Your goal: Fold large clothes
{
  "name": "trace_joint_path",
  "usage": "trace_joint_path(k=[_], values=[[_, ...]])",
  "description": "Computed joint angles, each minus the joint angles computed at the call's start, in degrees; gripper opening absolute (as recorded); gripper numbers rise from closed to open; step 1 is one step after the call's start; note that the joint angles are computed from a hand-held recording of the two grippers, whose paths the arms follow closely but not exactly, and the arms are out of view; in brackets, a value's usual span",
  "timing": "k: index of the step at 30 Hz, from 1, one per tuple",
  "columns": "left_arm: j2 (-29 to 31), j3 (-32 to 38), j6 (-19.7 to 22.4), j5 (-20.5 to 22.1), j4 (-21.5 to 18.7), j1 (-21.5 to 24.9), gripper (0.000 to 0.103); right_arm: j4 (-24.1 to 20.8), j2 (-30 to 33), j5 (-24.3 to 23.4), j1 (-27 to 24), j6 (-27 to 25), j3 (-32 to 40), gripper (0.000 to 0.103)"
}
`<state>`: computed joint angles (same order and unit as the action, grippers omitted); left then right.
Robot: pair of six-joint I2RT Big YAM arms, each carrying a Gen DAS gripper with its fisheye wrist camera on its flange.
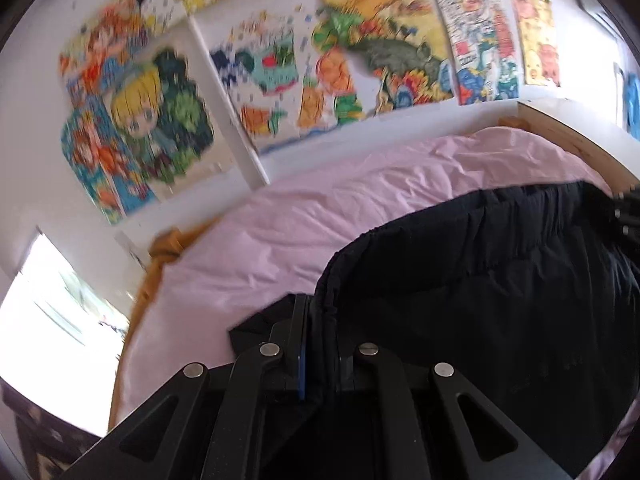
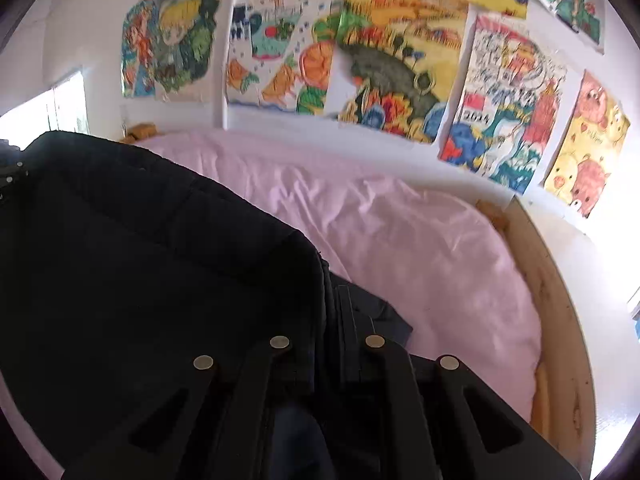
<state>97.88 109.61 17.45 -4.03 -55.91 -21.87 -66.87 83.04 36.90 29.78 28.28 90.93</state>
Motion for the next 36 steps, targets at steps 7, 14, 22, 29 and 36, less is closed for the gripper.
trace_joint_path(k=[7, 14, 22, 29, 36], values=[[6.0, 2.5, -6.4, 4.5, -3.6, 1.7, 0.010, 1.2, 3.2, -1.8, -1.5, -2.2, -0.9, 0.008], [6.3, -0.5, -4.7, 4.7, 0.0, 1.8, 0.013, 2.2, 4.7, -1.1, -1.6, -4.0, -2.0, 0.014], [7.0, 0.7, -4.6, 9.5, -0.9, 2.9, 0.020, 2.1, 4.9, -0.5, -2.5, -0.9, -3.0, 0.037], [4.6, -1.4, -7.2, 20.4, 0.6, 6.8, 0.089, 7.2, 0.7, -4.2, -5.3, -1.1, -7.2, 0.065], [1.4, -5.9, -3.3, 21.8, 3.7, 10.0, 0.093, 14.0, -8.7, -14.9, -8.3, -6.8, -14.5, 0.088]])
